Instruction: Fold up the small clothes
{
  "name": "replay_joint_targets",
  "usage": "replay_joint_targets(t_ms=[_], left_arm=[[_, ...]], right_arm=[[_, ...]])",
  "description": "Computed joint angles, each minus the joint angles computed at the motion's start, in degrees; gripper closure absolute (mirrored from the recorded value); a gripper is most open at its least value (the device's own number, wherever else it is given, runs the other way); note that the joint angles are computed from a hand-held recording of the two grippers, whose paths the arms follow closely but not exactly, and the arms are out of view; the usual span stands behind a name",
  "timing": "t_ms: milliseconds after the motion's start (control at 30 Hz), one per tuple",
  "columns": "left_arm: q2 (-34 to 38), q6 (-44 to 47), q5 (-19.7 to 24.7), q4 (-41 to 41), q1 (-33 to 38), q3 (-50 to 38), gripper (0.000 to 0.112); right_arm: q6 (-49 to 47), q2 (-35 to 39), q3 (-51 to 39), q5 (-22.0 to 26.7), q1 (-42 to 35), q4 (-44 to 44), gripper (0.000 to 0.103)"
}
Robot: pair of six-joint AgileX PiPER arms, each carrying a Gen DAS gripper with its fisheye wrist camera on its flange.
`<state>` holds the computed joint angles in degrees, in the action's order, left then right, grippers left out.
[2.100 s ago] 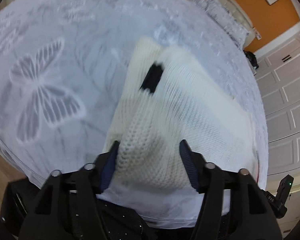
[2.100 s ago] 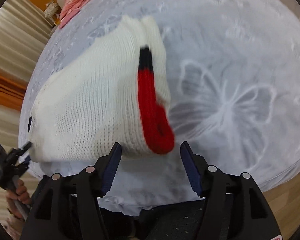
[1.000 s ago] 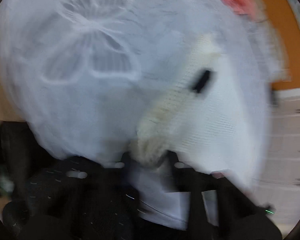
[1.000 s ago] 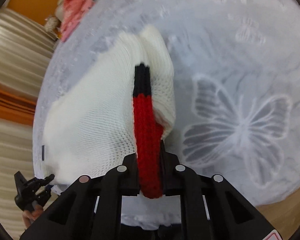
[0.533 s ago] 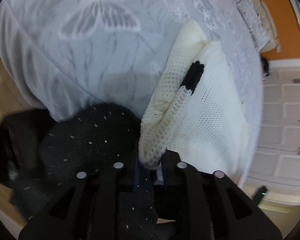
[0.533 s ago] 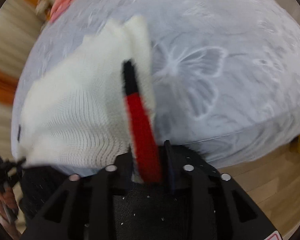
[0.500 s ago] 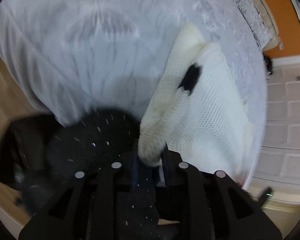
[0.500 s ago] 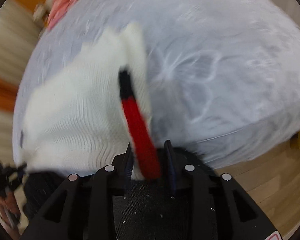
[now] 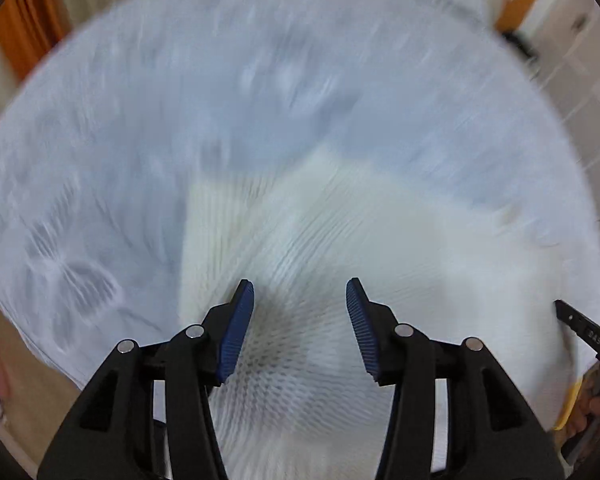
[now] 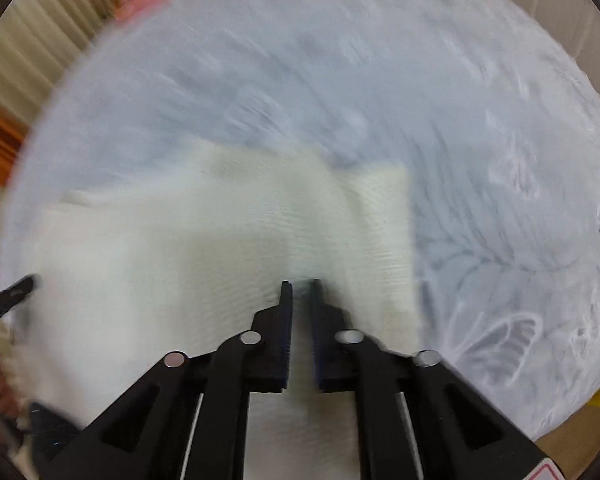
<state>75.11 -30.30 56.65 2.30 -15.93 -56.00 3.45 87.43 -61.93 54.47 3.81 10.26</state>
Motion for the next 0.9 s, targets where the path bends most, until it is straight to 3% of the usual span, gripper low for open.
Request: replay_joint_targets(t_ms=[67,167,233,300,333,400,467,567,633,700,900], left_arm=[[-1.07,0.44,-3.15,0.34,0.52,2.89,0.063],[-0.96,0.67,-2.38,1.65,-0.94,2.3,0.062],[-0.61,-1.11,-1.89,2.97,-2.34,1.84,0.061],[-0.19,-3.85,-1.76,5.13,-4.28,2.2,0.059],[0.95,-4.86,-2.14,6.33,-5.14,1.83,0.058],[1.19,-5.8,-0.8,8.31,-6.5,1.12,0.058],[0.47,-5.28,0.29,8.19,-6.79,0.71,0.058],[-1.09,-5.0,1.06,7.87,-7.03,1.23,0.058],[-1.95,-6.2,2.13,9.32,-9.0,1.34,0.058],[-2.3,-8.11,3.61,11.36,-11.71,1.08,0.058],[-2.48,-9.95,5.29,12.4,-13.79,-0.38,0.051]], right_arm=[[-0.88,-0.15,-1.19,1.28,-4.19,4.95,0.103],[1.57,-3.61,-3.06,2.83,-2.14,2.69,0.092],[1.51,-3.36,-2.87,2.03,0.76,0.71,0.092],[2.25,0.47,-1.29,0.23,1.85,-4.29,0.102],[2.78,0.84,-0.72,-1.23,1.1,-3.35,0.102],[3.7,-1.33,-1.34,0.4,-1.6,-0.06,0.1],[5.7,-6.73,-0.77,0.97,-0.69,-1.07,0.093],[8.24,-12.73,2.08,1.91,2.02,-4.65,0.093],[10.01,-14.4,4.33,1.68,3.58,-8.82,0.087],[11.34,-13.5,4.9,1.05,3.7,-11.34,0.066],[3.77,-5.99,-0.34,-0.03,-0.37,-2.27,0.061]])
